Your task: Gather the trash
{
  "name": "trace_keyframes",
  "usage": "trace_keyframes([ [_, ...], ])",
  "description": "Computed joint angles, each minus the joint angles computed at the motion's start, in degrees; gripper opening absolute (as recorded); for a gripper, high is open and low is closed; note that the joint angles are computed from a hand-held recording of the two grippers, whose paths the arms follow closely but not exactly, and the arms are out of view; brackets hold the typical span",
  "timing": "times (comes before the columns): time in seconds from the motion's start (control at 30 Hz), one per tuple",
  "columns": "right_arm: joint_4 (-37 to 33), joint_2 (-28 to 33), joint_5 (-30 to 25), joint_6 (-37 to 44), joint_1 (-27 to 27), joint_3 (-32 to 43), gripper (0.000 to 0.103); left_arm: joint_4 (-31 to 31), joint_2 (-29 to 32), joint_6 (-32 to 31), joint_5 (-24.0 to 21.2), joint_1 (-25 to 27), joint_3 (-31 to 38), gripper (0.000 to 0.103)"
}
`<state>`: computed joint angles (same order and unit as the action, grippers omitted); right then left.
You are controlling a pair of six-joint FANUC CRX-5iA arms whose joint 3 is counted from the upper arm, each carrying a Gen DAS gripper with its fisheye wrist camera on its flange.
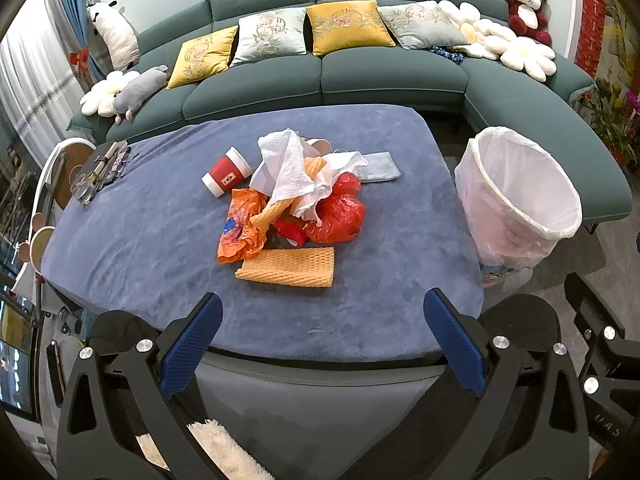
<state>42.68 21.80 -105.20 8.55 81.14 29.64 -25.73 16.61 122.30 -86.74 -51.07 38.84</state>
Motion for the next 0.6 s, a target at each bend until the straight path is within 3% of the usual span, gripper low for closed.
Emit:
trace_keyframes([
  [0.6,0.0,0.5,-0.5,0.1,-0.1,0.5,0.096,0.2,-0.2,-0.2,-0.2,-0.1,-0.5,0.096],
])
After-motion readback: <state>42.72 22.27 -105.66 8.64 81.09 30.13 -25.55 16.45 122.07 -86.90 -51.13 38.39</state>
